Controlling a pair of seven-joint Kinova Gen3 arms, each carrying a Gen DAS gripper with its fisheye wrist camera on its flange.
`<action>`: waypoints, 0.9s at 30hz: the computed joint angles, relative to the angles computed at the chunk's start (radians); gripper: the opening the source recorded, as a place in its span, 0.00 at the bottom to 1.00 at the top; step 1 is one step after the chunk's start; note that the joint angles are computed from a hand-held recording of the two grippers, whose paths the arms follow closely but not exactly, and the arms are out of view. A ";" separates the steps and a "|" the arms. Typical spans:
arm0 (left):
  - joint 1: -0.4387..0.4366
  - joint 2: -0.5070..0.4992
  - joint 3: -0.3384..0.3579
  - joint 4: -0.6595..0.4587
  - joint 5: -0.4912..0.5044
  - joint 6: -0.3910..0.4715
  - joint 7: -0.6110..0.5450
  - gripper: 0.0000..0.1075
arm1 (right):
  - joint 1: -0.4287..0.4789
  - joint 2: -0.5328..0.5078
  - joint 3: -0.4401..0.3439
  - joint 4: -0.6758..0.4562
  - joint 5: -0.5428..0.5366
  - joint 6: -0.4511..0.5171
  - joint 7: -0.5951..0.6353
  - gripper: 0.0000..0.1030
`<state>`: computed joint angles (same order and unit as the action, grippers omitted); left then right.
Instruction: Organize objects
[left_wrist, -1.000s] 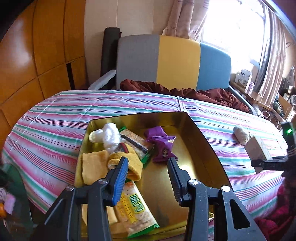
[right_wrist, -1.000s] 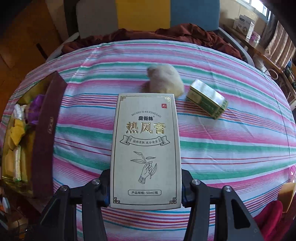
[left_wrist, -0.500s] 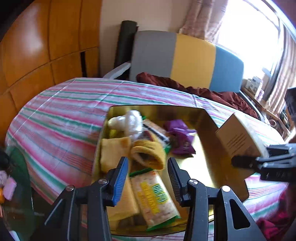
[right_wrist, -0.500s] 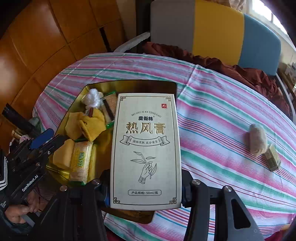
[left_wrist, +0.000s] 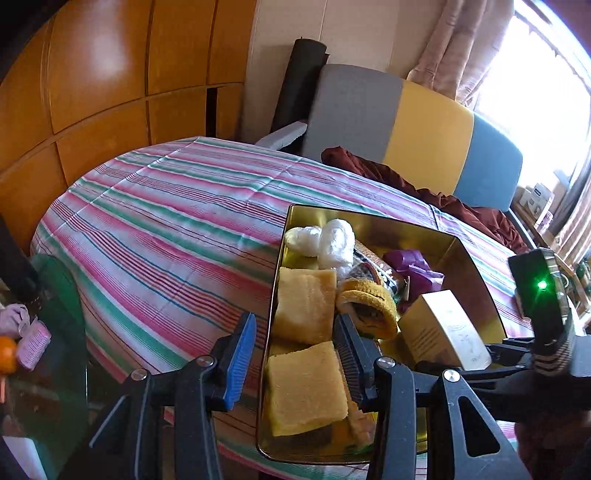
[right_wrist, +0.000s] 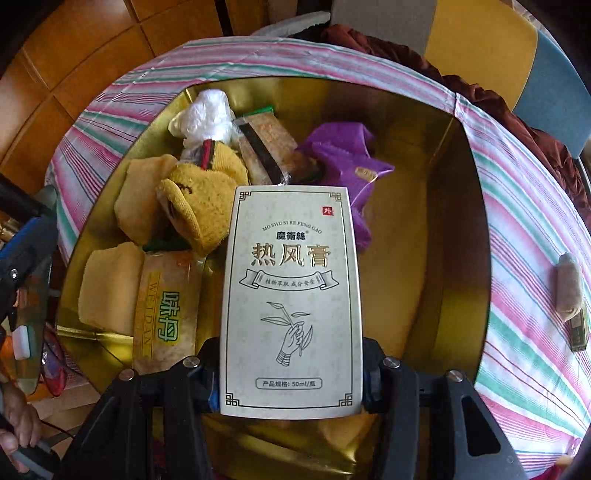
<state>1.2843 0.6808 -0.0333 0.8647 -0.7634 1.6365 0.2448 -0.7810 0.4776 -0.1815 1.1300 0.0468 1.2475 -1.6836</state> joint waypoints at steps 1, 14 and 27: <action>0.000 -0.004 0.000 0.009 0.001 -0.006 0.006 0.42 | -0.007 0.006 0.003 -0.005 0.004 0.002 -0.012 0.51; -0.002 0.002 0.006 0.001 0.005 -0.012 0.010 0.44 | 0.111 -0.055 -0.037 0.104 -0.158 -0.085 0.048 0.61; 0.005 0.006 -0.005 -0.012 0.007 -0.013 -0.006 0.46 | 0.167 -0.082 -0.066 0.163 -0.301 -0.138 0.143 0.63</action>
